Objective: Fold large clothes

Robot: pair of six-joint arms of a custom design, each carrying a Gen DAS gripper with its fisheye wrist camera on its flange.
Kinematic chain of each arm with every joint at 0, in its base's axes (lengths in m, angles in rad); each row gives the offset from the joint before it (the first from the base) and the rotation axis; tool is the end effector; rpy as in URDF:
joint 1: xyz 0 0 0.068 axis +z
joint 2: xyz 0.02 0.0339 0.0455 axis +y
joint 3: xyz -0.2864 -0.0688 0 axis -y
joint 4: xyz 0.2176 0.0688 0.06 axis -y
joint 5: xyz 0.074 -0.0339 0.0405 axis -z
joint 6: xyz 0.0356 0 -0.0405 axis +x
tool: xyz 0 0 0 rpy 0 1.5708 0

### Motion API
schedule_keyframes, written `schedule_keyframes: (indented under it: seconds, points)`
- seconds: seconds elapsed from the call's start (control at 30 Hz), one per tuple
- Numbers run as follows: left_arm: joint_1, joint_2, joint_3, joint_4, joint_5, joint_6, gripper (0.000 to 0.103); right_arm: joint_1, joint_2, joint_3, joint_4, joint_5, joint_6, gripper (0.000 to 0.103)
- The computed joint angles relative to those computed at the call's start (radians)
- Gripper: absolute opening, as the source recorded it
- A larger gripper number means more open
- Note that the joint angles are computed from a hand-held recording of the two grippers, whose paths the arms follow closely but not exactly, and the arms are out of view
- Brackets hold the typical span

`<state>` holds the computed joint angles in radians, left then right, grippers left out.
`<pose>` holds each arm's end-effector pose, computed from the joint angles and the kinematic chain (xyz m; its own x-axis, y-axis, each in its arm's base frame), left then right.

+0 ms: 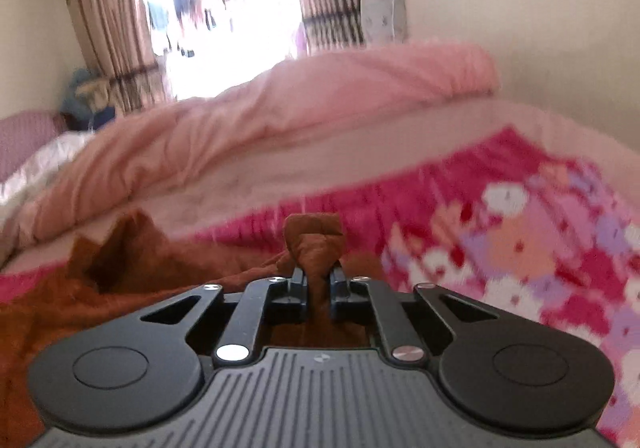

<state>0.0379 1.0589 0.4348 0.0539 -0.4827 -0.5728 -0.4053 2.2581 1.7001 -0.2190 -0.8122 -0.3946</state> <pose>0.1794 0.0233 0.2278 -0.2235 -0.4889 -0.8432 -0.6487 0.7203 -0.2457 0.4589 -0.1688 0.2015 -0.5163 -0.0663 -0.8539 -0.4364 0.8782 0.1957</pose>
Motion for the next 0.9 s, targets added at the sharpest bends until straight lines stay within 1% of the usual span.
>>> schedule_keyframes:
  seconds: [0.07, 0.13, 0.2, 0.27, 0.33, 0.37, 0.4, 0.43, 0.47, 0.5, 0.53, 0.57, 0.6, 0.63, 0.7, 0.73, 0.77, 0.83, 0.87, 0.9]
  points:
    - [0.044, 0.013, 0.017, -0.004, 0.051, 0.004, 0.009, -0.003, 0.003, 0.022, 0.017, -0.011, 0.037, 0.009]
    - [0.088, 0.08, 0.035, 0.002, 0.1, 0.008, 0.009, 0.014, 0.038, 0.095, -0.052, 0.023, 0.033, 0.009]
    - [0.102, 0.174, 0.055, 0.003, 0.118, 0.002, 0.009, 0.041, 0.085, 0.159, -0.115, 0.092, 0.016, 0.009]
    - [0.111, 0.261, 0.057, 0.028, 0.127, 0.005, 0.013, 0.062, 0.124, 0.193, -0.151, 0.15, 0.004, 0.009]
    - [0.118, 0.305, 0.042, 0.058, 0.143, 0.008, 0.016, 0.07, 0.148, 0.199, -0.152, 0.174, 0.004, 0.009]
    - [0.121, 0.323, 0.025, 0.098, 0.139, 0.019, 0.017, 0.07, 0.153, 0.195, -0.146, 0.174, 0.004, 0.01]
    - [0.115, 0.323, 0.022, 0.101, 0.129, 0.025, 0.018, 0.068, 0.155, 0.187, -0.137, 0.168, 0.008, 0.01]
    - [0.112, 0.318, 0.034, 0.079, 0.12, 0.031, 0.02, 0.064, 0.157, 0.185, -0.133, 0.16, 0.01, 0.01]
    - [0.104, 0.313, 0.044, 0.058, 0.105, 0.032, 0.027, 0.061, 0.156, 0.182, -0.133, 0.153, 0.011, 0.012]
    - [0.088, 0.311, 0.064, 0.026, 0.076, 0.02, 0.036, 0.057, 0.156, 0.181, -0.131, 0.146, 0.014, 0.015]
    - [0.067, 0.299, 0.094, -0.045, 0.015, -0.01, 0.057, 0.053, 0.154, 0.177, -0.127, 0.137, 0.016, 0.019]
    - [0.061, 0.288, 0.122, -0.097, -0.025, -0.02, 0.064, 0.047, 0.148, 0.167, -0.117, 0.128, 0.025, 0.024]
    - [0.058, 0.254, 0.126, -0.125, -0.045, -0.021, 0.064, 0.04, 0.134, 0.149, -0.103, 0.119, 0.04, 0.034]
    - [0.047, 0.205, 0.127, -0.153, -0.053, -0.024, 0.064, 0.032, 0.114, 0.128, -0.091, 0.106, 0.048, 0.038]
    - [-0.006, 0.095, 0.133, -0.219, -0.07, -0.036, 0.064, 0.013, 0.038, 0.014, 0.02, 0.073, 0.066, 0.041]
    - [-0.07, 0.043, 0.145, -0.268, -0.107, -0.055, 0.064, 0.002, -0.012, -0.06, 0.085, 0.051, 0.07, 0.041]
    - [-0.136, 0.014, 0.155, -0.295, -0.14, -0.072, 0.064, -0.006, -0.046, -0.1, 0.112, 0.02, 0.064, 0.042]
    - [-0.295, -0.014, 0.176, -0.339, -0.208, -0.121, 0.064, -0.028, -0.119, -0.176, 0.104, -0.095, 0.03, 0.042]
    - [-0.379, -0.008, 0.184, -0.339, -0.233, -0.154, 0.064, -0.034, -0.148, -0.197, 0.061, -0.149, 0.001, 0.042]
    - [-0.457, 0.009, 0.183, -0.31, -0.246, -0.182, 0.064, -0.037, -0.178, -0.219, -0.01, -0.207, -0.057, 0.041]
